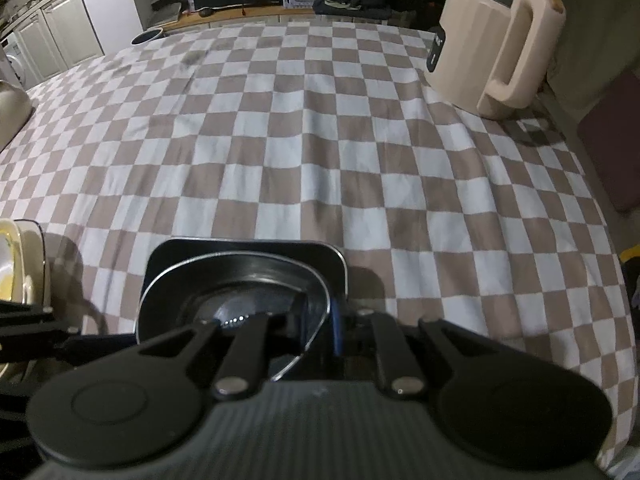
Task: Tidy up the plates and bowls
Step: 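Lower the steel bowl into the steel tray with both tools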
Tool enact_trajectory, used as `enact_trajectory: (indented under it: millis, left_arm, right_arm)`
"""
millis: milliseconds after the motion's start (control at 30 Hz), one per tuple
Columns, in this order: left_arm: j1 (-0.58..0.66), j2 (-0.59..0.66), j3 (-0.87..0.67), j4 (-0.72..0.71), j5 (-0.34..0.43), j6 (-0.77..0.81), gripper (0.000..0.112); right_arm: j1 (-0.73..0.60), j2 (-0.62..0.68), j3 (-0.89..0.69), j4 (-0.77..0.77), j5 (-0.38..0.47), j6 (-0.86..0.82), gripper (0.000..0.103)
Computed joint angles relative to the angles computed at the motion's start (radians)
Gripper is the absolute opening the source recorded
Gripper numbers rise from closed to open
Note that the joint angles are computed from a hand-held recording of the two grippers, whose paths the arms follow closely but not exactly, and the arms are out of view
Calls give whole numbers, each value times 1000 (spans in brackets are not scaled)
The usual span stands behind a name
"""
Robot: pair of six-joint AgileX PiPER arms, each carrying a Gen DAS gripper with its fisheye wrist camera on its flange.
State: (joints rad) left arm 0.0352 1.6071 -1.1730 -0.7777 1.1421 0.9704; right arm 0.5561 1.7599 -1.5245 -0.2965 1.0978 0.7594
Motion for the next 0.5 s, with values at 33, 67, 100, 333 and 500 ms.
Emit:
enact_trajectory:
  millis: [33,67,100,333,500]
  left_arm:
    - [1,0,0,0,3,2,23]
    - [1,1,0,0,5,4,23]
    - [1,1,0,0,6,6,23]
    - [0,1,-1,6,25,17,24]
    - [7,-1,-13,12,51,21,27]
  right_arm:
    - [1,10,-11,-3,6,-2,15]
    - [2,17,-18,-6,10,-4,15]
    - [0,25,-26,-7,12,-8,15]
    - [-15,53,-54,-8,-19,-22,19]
    - [-10,48,-55,-15,-52,-27,31]
